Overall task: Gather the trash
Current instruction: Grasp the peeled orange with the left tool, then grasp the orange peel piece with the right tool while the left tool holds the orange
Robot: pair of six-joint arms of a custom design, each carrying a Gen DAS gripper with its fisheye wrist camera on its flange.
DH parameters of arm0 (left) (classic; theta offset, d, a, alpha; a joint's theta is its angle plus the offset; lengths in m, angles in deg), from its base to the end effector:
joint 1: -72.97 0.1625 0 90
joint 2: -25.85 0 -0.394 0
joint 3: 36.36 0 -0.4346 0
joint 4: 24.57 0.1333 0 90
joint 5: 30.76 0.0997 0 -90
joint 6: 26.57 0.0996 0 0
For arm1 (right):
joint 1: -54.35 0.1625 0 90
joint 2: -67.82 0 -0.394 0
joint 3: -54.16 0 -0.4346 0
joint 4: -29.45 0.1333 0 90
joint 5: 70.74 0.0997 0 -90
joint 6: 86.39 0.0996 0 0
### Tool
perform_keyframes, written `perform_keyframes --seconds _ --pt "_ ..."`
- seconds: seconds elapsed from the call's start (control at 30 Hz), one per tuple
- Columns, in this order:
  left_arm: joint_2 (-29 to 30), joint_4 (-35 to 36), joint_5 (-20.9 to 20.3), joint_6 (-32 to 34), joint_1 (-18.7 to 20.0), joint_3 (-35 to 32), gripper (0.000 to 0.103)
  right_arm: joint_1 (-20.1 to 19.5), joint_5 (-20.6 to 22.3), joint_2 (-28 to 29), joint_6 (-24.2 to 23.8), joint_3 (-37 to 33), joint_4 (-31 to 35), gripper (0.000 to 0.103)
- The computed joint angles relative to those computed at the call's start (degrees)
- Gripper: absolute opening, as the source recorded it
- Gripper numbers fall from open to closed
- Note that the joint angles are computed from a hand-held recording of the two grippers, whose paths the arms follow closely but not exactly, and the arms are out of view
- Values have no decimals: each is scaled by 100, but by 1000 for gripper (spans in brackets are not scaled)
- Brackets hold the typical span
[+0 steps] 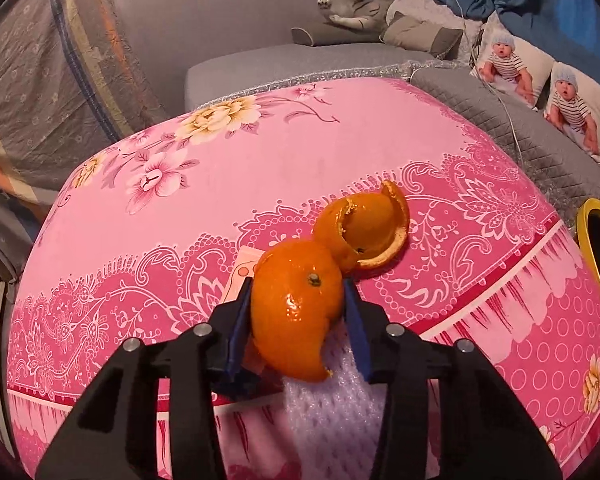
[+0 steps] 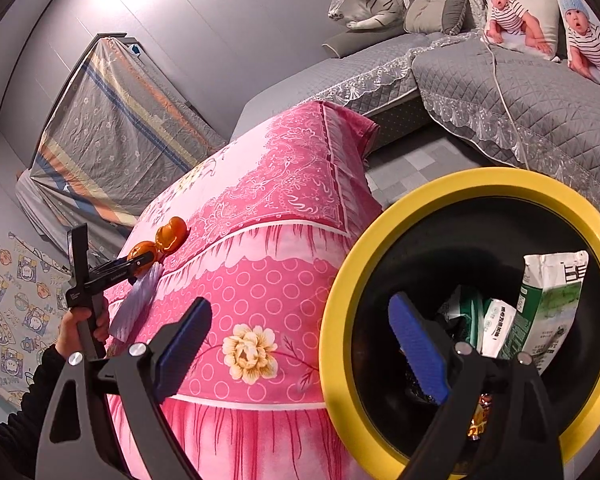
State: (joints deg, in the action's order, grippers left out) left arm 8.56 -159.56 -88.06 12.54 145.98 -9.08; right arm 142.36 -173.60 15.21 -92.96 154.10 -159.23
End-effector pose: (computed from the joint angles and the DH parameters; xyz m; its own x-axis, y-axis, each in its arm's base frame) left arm -0.0940 -0.9479 0.1927 -0.5437 0.4550 -0.7052 0.7505 0.6397 -0.1659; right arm 0.0877 -0.6754 0.1732 -0.9644 0.1348 0.2275 -0.0892 0.6438 -0.7599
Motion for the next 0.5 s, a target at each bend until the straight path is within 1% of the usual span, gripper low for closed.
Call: perform_keyframes --seconds 0.07,0.17,0.27,0.3,0.37,0.43,0.5 --pt "-174 -51 -144 -74 -8 227 38 37 -16 6 -55 -18 33 87" --pt "-568 -367 -419 -104 -27 763 38 138 -71 65 -196 -102 112 87" --pt "-1070 -642 -809 -308 -22 1337 38 253 -86 186 -354 -296 315 87" --pt "-1198 -744 -881 -345 -21 1496 38 320 -90 284 -444 -444 442 87" --pt "-1577 -1119 -973 -401 -16 2017 38 451 -109 494 -605 -765 691 87" --pt "-1923 -1369 -1064 -478 2 2494 38 610 -161 820 -857 -1239 977 87" --pt "-2251 -1690 -1068 -506 13 3007 38 735 -200 1144 -1065 -1719 1259 87"
